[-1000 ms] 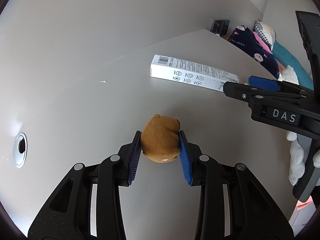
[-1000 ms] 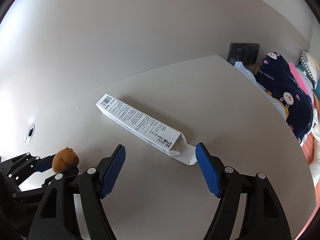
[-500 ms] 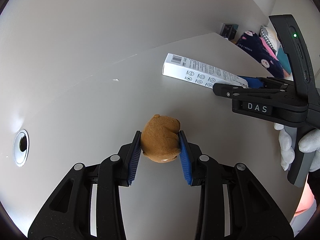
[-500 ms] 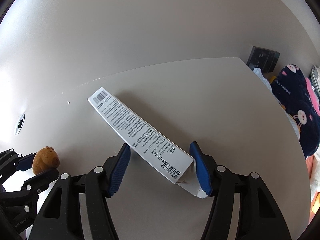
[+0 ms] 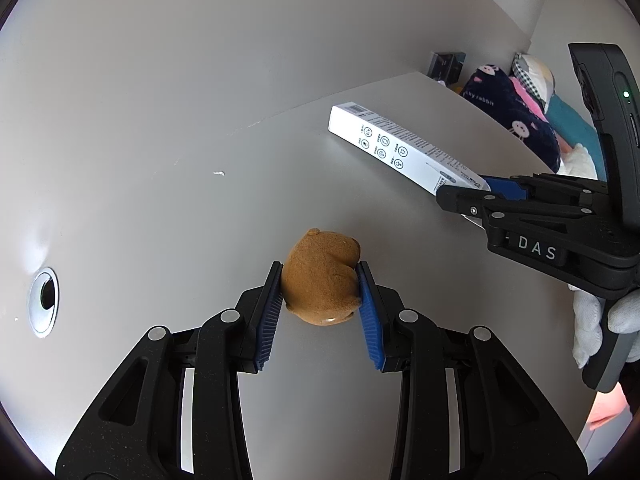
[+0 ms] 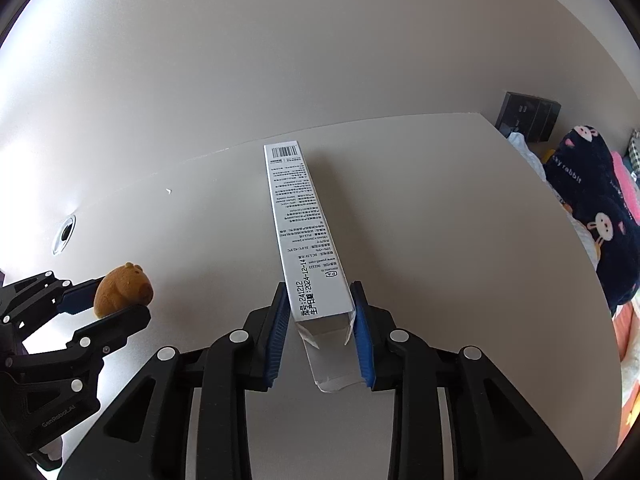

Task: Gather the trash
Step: 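Grasp the white cardboard box by its open end with the right tool, then carry the bear with the left tool while the right tool carries the box to the bin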

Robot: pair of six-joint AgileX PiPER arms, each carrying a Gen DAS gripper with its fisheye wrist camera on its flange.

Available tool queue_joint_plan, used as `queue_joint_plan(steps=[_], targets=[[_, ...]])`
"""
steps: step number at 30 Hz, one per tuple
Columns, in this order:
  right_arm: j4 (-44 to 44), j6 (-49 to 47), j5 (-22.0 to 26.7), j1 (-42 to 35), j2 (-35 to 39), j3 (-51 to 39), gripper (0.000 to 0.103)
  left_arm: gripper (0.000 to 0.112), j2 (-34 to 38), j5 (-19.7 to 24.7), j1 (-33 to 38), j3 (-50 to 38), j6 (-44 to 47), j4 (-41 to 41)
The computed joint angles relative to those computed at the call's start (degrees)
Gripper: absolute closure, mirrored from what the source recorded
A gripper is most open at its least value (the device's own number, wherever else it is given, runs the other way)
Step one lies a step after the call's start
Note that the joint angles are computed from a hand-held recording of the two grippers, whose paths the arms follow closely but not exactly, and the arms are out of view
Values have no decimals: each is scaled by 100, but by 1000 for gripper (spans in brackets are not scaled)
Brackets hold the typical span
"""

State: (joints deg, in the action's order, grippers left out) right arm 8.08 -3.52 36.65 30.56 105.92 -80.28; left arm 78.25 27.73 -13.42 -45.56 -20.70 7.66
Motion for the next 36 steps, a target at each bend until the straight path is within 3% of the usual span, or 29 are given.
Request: queue_joint_plan(steps=[16,23,36], targets=[[-570,882,-41,116,-2067,1668,76,76,-757,559,-1106,-117,-985,911],[-1123,1662,200,184,-3065,2328,76,76,-964,835,-1845,-234,-1500,1339],[-1670,2487,884,-38,-4914,3423,76,76,-575,1353,-3660,-735,-2805,2230]])
